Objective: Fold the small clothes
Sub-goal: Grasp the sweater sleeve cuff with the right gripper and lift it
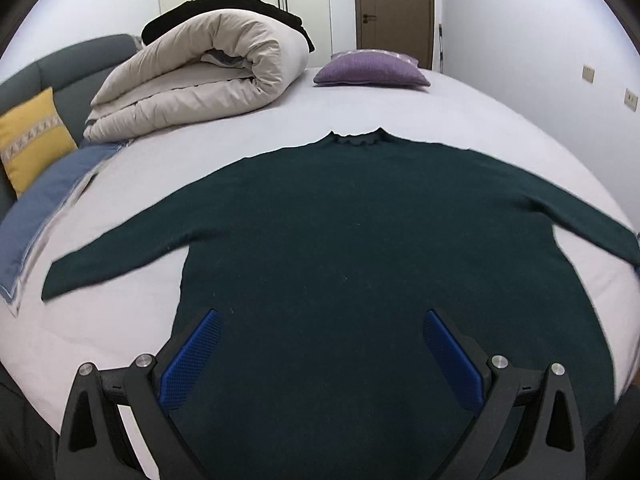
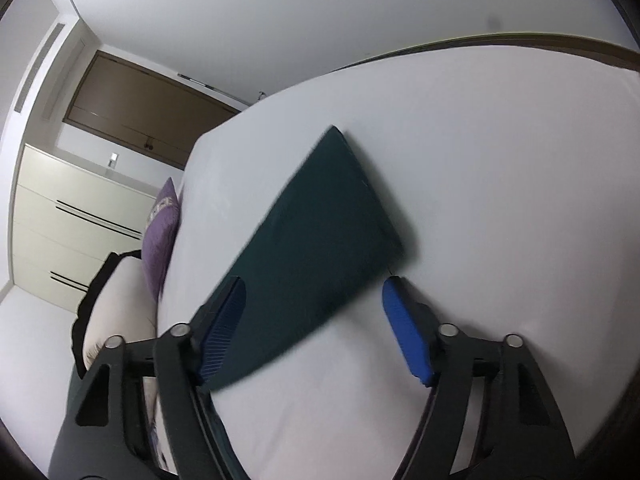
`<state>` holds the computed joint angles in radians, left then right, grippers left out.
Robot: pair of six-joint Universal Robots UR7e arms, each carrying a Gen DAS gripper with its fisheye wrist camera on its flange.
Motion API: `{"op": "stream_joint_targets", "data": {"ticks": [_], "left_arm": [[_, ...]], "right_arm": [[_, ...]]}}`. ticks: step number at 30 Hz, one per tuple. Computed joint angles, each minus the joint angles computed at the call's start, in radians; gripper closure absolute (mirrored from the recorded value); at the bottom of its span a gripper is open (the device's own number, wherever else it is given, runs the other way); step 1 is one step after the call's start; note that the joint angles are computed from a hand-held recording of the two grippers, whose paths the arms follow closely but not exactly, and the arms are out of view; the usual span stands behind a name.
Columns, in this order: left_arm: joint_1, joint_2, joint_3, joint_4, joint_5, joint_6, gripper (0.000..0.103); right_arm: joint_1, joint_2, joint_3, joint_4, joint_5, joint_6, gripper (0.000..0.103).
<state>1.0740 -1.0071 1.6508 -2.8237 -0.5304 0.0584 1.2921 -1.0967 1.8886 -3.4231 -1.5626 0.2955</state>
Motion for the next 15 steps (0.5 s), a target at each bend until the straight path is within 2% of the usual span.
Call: {"op": "stream_joint_targets", "data": {"ticks": [1,3,6,11,12,15], "left_arm": [[0.007,0.004,-0.013,0.016,-0.025,-0.004,0.0],[0.024,0.007,-0.033,0.043,-0.086,-0.03,0.0],[0.052,0.009,-0.057,0.059,-0.174,-0.067,0.0],[0.102,0.005,-0.099,0.084,-0.313,-0.101,0.007],[0.108,0.004,-0.106,0.079,-0.328,-0.1,0.007],[0.125,0.002,-0.128,0.066,-0.371,-0.091,0.008]], "right_arm": [[-0.006,0.011,-0.03,0.024,0.015,0.004,0.047],[-0.013,0.03,-0.072,0.052,0.026,0.007,0.07],[-0.024,0.058,-0.132,0.098,0.017,0.012,0.093],[0.041,0.093,-0.212,0.137,-0.126,-0.079,0.096],[0.079,0.116,-0.244,0.143,-0.17,-0.103,0.096],[0.171,0.165,-0.326,0.178,-0.244,-0.209,0.096]]}}
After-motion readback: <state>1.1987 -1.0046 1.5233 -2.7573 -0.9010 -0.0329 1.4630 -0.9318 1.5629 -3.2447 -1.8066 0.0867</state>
